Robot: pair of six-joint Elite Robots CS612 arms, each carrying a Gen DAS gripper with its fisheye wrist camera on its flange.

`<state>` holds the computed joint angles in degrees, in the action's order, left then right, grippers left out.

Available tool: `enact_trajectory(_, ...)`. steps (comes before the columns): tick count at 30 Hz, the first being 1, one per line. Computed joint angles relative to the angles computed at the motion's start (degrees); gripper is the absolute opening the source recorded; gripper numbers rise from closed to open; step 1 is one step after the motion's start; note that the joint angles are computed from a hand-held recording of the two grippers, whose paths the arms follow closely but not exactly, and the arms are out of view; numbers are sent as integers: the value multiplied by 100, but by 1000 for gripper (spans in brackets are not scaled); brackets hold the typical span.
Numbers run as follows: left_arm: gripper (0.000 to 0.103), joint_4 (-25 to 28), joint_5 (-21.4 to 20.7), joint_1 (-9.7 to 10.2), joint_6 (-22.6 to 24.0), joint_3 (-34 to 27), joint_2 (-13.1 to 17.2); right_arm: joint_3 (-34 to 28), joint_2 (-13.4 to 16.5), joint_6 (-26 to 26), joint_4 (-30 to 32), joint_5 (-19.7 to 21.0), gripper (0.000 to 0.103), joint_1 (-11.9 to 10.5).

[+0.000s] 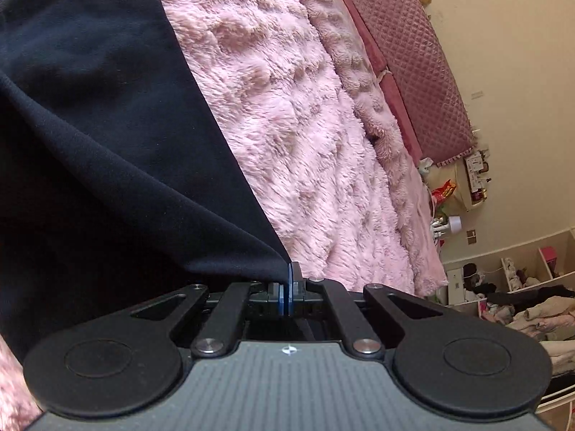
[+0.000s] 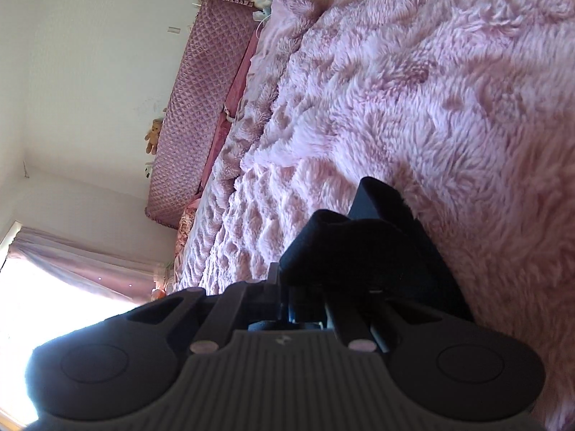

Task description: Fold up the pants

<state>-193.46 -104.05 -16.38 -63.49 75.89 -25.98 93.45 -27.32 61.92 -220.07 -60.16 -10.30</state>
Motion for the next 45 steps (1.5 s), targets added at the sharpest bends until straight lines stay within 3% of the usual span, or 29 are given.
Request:
enact_trajectory(1, 4, 351, 4, -1, 95, -106, 10, -72, 7, -32, 228, -7, 4, -3)
enact_trajectory(2, 12, 722, -50, 12, 118, -241, 40, -128, -9, -8, 554, -76, 15, -1)
enact_trajectory(3, 16, 880, -147, 30, 45, -345, 87, -179, 5, 88, 672, -114, 42, -10)
enact_trajectory(4, 19, 905, -349, 68, -146, -475, 172, -218, 45, 226, 551, -138, 50, -22)
enact_trajectory(5, 29, 755, -552, 110, -372, -575, 261, -266, 111, 417, 220, -224, 53, -33)
enact_trajectory(6, 45, 553, -741, 149, -587, -673, 353, -273, 117, 445, 46, -282, 54, -42)
enact_trajectory(7, 48, 388, -871, 180, -750, -750, 419, -259, 97, 351, -36, -385, 56, -39)
enact_trajectory(9, 48, -23, -891, 200, -1038, -784, 478, -118, -52, -159, -79, -656, 56, -20)
enact_trajectory(12, 53, -883, -1135, 234, -1322, -936, 655, 86, -195, -587, -162, -468, 55, -73)
enact_trajectory(14, 55, -1123, -1196, 242, -1193, -951, 653, 299, -325, -901, -136, -382, 55, -96)
enact_trajectory(15, 57, -1214, -1195, 236, -908, -906, 619, 440, -402, -1093, -122, -364, 55, -105)
enact_trajectory(17, 66, -1011, -1157, 201, -14, -791, 460, 676, -533, -1415, -71, -317, 55, -104)
enact_trajectory(18, 76, -549, -1065, 181, 352, -716, 330, 782, -584, -1571, -45, -248, 55, -97)
enact_trajectory(21, 75, 1251, -690, 119, 685, -722, 72, 1015, -703, -1834, 25, -19, 55, -74)
enact_trajectory(23, 75, 1754, -653, 123, 627, -831, 83, 1142, -761, -1750, 17, 232, 55, -57)
enact_trajectory(25, 75, 1565, -953, 176, 229, -856, 159, 1213, -829, -1788, 59, 418, 55, -18)
enact_trajectory(28, 76, 708, -2231, 358, -907, -973, 427, 1253, -999, -2414, 423, 418, 55, 95)
enact_trajectory(29, 76, 400, -2521, 396, -1053, -940, 455, 1233, -1045, -2688, 573, 385, 54, 138)
enact_trajectory(30, 76, 221, -2572, 407, -968, -804, 390, 1187, -1097, -3058, 801, 324, 46, 204)
enact_trajectory(31, 76, 124, -2449, 394, -643, -548, 226, 1105, -1139, -3482, 1075, 242, 39, 286)
enact_trajectory(33, 76, -101, -1907, 339, 92, 96, -179, 868, -1129, -4120, 1452, 25, 14, 475)
enact_trajectory(35, 76, -727, -1200, 239, 591, 712, -488, 565, -1021, -4522, 1688, 45, 1, 641)
enact_trajectory(36, 75, -1058, -868, 191, 753, 980, -585, 384, -943, -4679, 1806, 129, 0, 725)
enact_trajectory(38, 68, -1452, -230, 91, 860, 1425, -729, 57, -821, -4943, 2107, 121, 0, 928)
enact_trajectory(40, 65, -1624, -19, 71, 715, 1653, -730, -246, -707, -5197, 2467, 69, 3, 1147)
enact_trajectory(43, 61, -2246, 228, 110, 234, 1767, -495, -535, -582, -5796, 2907, -15, 7, 1472)
enact_trajectory(45, 61, -2573, 405, 162, -131, 1783, -332, -593, -547, -6481, 3027, -497, 31, 1741)
